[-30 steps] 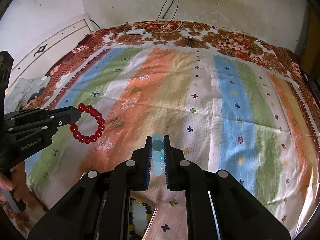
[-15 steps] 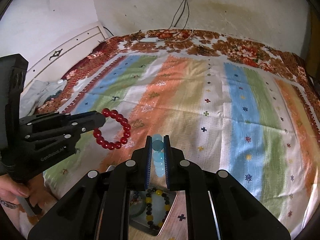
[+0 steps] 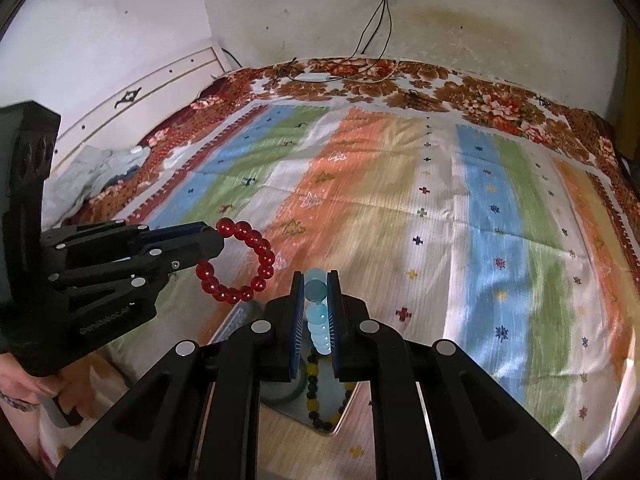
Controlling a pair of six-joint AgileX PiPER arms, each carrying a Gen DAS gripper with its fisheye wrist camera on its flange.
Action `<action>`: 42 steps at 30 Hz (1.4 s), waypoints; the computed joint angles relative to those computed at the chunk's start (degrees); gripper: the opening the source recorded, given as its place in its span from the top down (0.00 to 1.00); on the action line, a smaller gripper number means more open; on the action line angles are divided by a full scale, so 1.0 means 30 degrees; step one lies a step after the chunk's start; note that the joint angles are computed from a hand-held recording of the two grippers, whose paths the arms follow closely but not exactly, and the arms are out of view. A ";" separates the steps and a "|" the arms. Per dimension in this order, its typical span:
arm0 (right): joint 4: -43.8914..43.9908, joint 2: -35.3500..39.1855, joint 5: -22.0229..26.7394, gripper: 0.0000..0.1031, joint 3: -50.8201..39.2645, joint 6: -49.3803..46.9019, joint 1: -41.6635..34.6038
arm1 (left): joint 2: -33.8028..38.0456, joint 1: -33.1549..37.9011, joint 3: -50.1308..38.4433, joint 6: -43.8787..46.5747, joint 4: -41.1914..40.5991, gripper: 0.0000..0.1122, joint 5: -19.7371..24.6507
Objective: Organize jewelry
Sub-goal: 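Open both grippers to drop the bracelets into the tin and withdraw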
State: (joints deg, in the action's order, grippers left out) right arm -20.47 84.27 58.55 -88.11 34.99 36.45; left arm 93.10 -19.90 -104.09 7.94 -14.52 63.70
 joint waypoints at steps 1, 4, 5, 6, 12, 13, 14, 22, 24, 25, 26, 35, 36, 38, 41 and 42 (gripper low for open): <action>0.0035 -0.0022 0.0021 0.88 0.0082 -0.0007 0.0076 | -0.0165 -0.0050 0.0270 -0.0001 -0.0007 0.89 -0.0045; -0.0080 -0.0253 0.0057 0.88 0.0582 0.0305 0.0368 | -0.0618 -0.0253 0.0991 -0.0078 0.0111 0.89 -0.0170; -0.0103 -0.0340 0.0051 0.88 0.0747 0.0412 0.0463 | -0.0802 -0.0331 0.1299 -0.0165 0.0201 0.89 -0.0260; -0.0158 -0.0441 0.0045 0.88 0.0936 0.0558 0.0579 | -0.0978 -0.0391 0.1594 -0.0234 0.0243 0.89 -0.0330; 0.0353 -0.0903 -0.0335 0.88 0.1875 0.0874 0.0494 | -0.1675 -0.0668 0.2998 -0.0577 0.0482 0.88 -0.0377; 0.0545 -0.0948 -0.0364 0.88 0.1983 0.0841 0.0368 | -0.1693 -0.0782 0.3195 -0.0675 0.0619 0.88 -0.0237; 0.0888 -0.1056 -0.0477 0.87 0.2185 0.0739 0.0165 | -0.1747 -0.0856 0.3328 -0.0807 0.0764 0.88 -0.0199; 0.0029 -0.2870 -0.1001 0.51 0.4399 0.2209 0.0390 | -0.3110 -0.0386 0.4941 -0.1204 0.1115 0.49 -0.0621; -0.0515 -0.3215 -0.0894 0.49 0.4787 0.2699 0.0636 | -0.3336 -0.0308 0.5198 -0.1274 0.1106 0.41 -0.0734; -0.0877 -0.3401 -0.0807 0.47 0.5000 0.2995 0.0815 | -0.3507 -0.0309 0.5410 -0.1310 0.1161 0.40 -0.0820; -0.1174 -0.3554 -0.0744 0.44 0.5178 0.3270 0.0986 | -0.3606 -0.0405 0.5556 -0.1434 0.1273 0.36 -0.0867; -0.2178 -0.4934 -0.0384 0.28 0.6899 0.4466 0.1707 | -0.4986 -0.1112 0.7195 -0.1733 0.2327 0.20 -0.1216; -0.2236 -0.5066 -0.0368 0.27 0.7079 0.4570 0.1823 | -0.5182 -0.1222 0.7393 -0.1740 0.2419 0.19 -0.1350; -0.2455 -0.5258 -0.0381 0.23 0.7277 0.4704 0.2087 | -0.5467 -0.1377 0.7662 -0.1754 0.2521 0.13 -0.1501; -0.3230 -0.5631 -0.0209 0.17 0.7608 0.5402 0.2746 | -0.5848 -0.1564 0.8044 -0.1969 0.2826 0.13 -0.1707; -0.3392 -0.5735 -0.0162 0.16 0.7721 0.5602 0.2898 | -0.5902 -0.1560 0.8108 -0.2071 0.2900 0.13 -0.1730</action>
State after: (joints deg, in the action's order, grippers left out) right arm -30.64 67.07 58.06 -64.94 51.79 45.15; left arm 75.40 -24.59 -79.76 1.73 -5.82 58.51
